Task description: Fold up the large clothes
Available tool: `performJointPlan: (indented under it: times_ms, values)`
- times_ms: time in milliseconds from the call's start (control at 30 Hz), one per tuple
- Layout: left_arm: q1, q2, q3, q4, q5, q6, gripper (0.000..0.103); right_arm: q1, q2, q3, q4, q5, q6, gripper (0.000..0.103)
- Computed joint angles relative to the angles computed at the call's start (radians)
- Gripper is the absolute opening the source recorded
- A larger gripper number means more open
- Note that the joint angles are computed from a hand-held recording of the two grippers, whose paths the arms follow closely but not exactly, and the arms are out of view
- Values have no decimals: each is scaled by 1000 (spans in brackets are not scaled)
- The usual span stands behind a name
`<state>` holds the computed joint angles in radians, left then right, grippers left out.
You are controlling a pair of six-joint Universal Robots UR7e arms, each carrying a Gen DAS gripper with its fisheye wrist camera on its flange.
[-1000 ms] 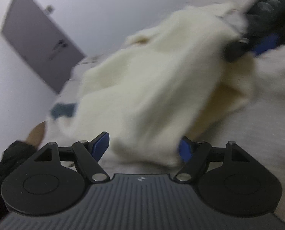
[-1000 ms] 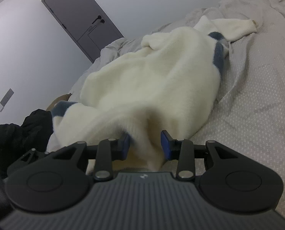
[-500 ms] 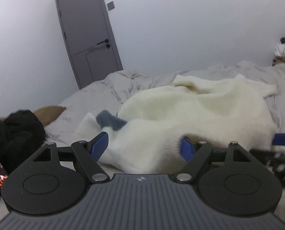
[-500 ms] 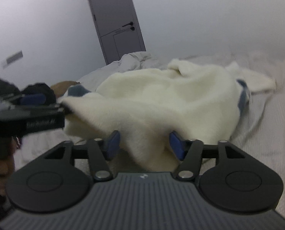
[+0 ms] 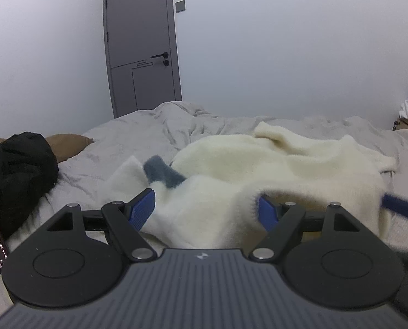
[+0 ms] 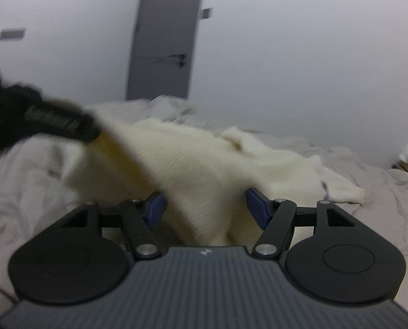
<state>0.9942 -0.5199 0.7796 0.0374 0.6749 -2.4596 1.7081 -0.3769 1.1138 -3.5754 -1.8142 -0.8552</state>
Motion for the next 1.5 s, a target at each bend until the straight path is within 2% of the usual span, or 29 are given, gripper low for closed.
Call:
performJointPlan:
  times_ms: [67, 167, 267, 367, 467, 533, 633, 733, 833, 867, 900, 1000, 1067, 1100, 1167, 1200, 1233, 1300, 1400, 1500]
  values:
    - [-1, 1, 0, -3, -1, 6, 82, -5, -11, 9, -34, 19, 32, 67]
    - [-4, -12, 29, -35, 11, 10, 82, -11, -15, 5, -79, 22, 74, 78]
    - [-4, -19, 48, -67, 13, 27, 82, -13, -8, -22, -29, -20, 119, 79]
    - [-4, -30, 66, -93, 11, 18, 82, -11, 22, -70, 28, -89, 82, 78]
    - [-3, -36, 75, -105, 12, 15, 82, -8, 44, -106, 93, -146, 85, 78]
    - [-3, -30, 65, -92, 8, 9, 82, -3, 86, -168, 56, -207, 34, 77]
    - [-2, -26, 60, -84, 4, 8, 82, -2, 117, -217, -67, -209, 11, 77]
    - [-4, -11, 49, -56, 7, 7, 82, 0, 111, -215, -162, -184, 25, 74]
    - [-6, 12, 36, -47, -3, 57, 83, 5, 112, -211, -226, -165, 2, 61]
    - [-5, 26, 17, -25, -8, 59, 84, 4, 110, -209, -226, -160, 6, 54]
    - [-3, 51, -27, 24, -19, 39, 84, 4, 104, -200, -219, -160, 17, 45]
    - [3, 161, -210, 186, -79, 1, 84, 1, 87, -176, -181, -151, 63, 32]
    - [10, 227, -322, 242, -118, 28, 84, 0, 76, -161, -176, -138, 76, 29]
    - [14, 232, -331, 227, -124, 33, 84, 3, 78, -164, -175, -140, 70, 29]
    - [17, 199, -276, 146, -116, 44, 85, 3, 77, -160, -165, -152, 69, 29]
    - [16, 164, -213, 61, -112, 75, 85, 4, 81, -169, -146, -167, 76, 29]
    - [16, 131, -154, -21, -102, 104, 85, 2, 84, -176, -121, -185, 87, 29]
    - [15, 100, -107, -97, -93, 108, 88, -5, 89, -193, -22, -227, 127, 29]
    - [12, 86, -95, -121, -77, 101, 88, -18, 91, -209, 122, -272, 174, 30]
    - [12, 79, -85, -133, -70, 99, 88, -19, 117, -245, 164, -297, 136, 30]
